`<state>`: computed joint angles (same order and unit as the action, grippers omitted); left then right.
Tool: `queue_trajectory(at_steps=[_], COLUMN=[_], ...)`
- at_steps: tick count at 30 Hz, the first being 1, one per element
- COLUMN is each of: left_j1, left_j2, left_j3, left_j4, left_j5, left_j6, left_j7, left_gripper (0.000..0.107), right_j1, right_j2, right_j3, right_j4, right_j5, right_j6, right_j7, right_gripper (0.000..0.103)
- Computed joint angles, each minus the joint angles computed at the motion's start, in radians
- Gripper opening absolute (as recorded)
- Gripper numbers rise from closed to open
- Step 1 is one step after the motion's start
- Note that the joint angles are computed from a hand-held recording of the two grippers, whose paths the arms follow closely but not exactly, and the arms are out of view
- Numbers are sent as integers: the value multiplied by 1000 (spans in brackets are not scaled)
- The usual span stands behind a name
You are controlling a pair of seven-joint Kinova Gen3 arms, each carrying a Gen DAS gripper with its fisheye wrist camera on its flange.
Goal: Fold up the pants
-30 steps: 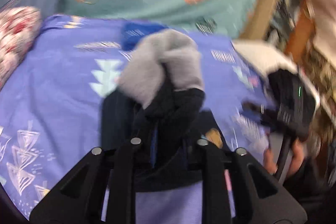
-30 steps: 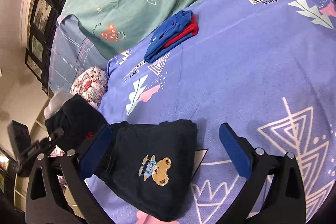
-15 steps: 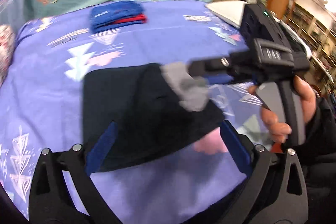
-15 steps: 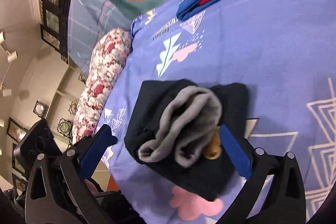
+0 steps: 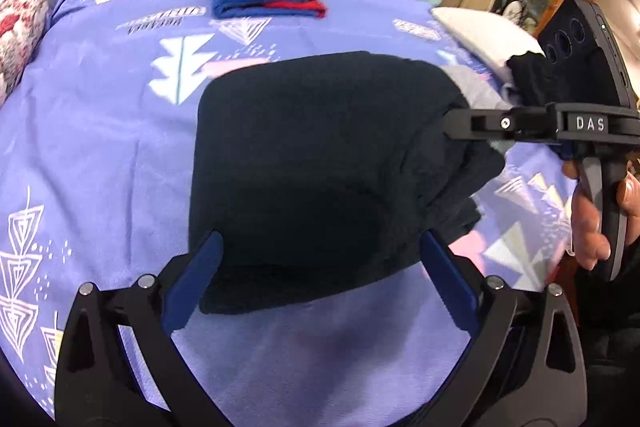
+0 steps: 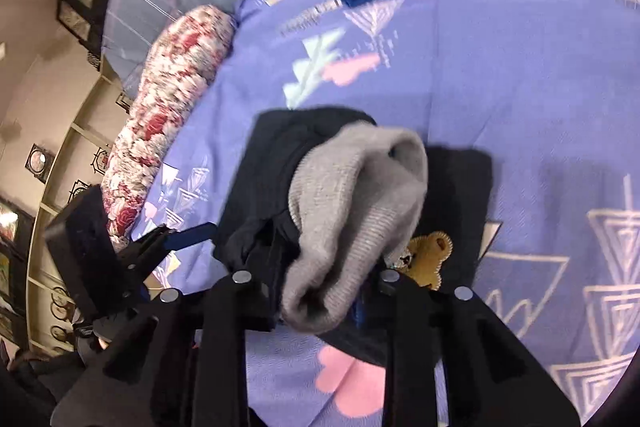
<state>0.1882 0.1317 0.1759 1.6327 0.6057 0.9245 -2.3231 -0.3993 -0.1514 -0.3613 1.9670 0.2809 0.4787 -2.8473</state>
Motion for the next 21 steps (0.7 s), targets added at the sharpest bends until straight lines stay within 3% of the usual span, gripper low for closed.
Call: queue_trajectory(at_steps=[2, 4, 7, 10, 12, 14, 16, 19, 21], left_j1=[5, 18, 93, 104, 55, -37, -86, -21, 25], left_j2=[0, 21, 70, 62, 32, 0, -11, 22, 60], left_j3=[8, 16, -28, -65, -56, 10, 41, 7, -7], left_j4=[0, -12, -18, -4, 10, 35, 40, 36, 36], left_j5=[9, -17, -82, -65, 9, 84, 142, 107, 36], left_j6=[-6, -8, -35, -28, -8, -5, 27, 31, -2], left_j7=[-17, 6, 28, 14, -58, -139, -205, -184, -116], left_gripper=[100, 100, 100, 100, 100, 100, 100, 100, 100], right_j1=[66, 107, 48, -39, -44, -23, -45, -65, -69], right_j2=[-42, -62, 21, 43, 27, -16, -37, 5, 41], right_j3=[-87, -120, -32, 47, 7, -58, -50, -35, -4], right_j4=[-22, -42, -39, -37, -79, -126, -191, -279, -302], right_j5=[46, 35, -70, -75, -4, 64, 71, 112, 91], right_j6=[73, 154, 197, 208, 285, 366, 426, 414, 379], right_j7=[-55, -54, -6, 6, -45, -65, -69, -11, 43], right_gripper=[27, 28, 51, 53, 53, 57, 57, 66, 82])
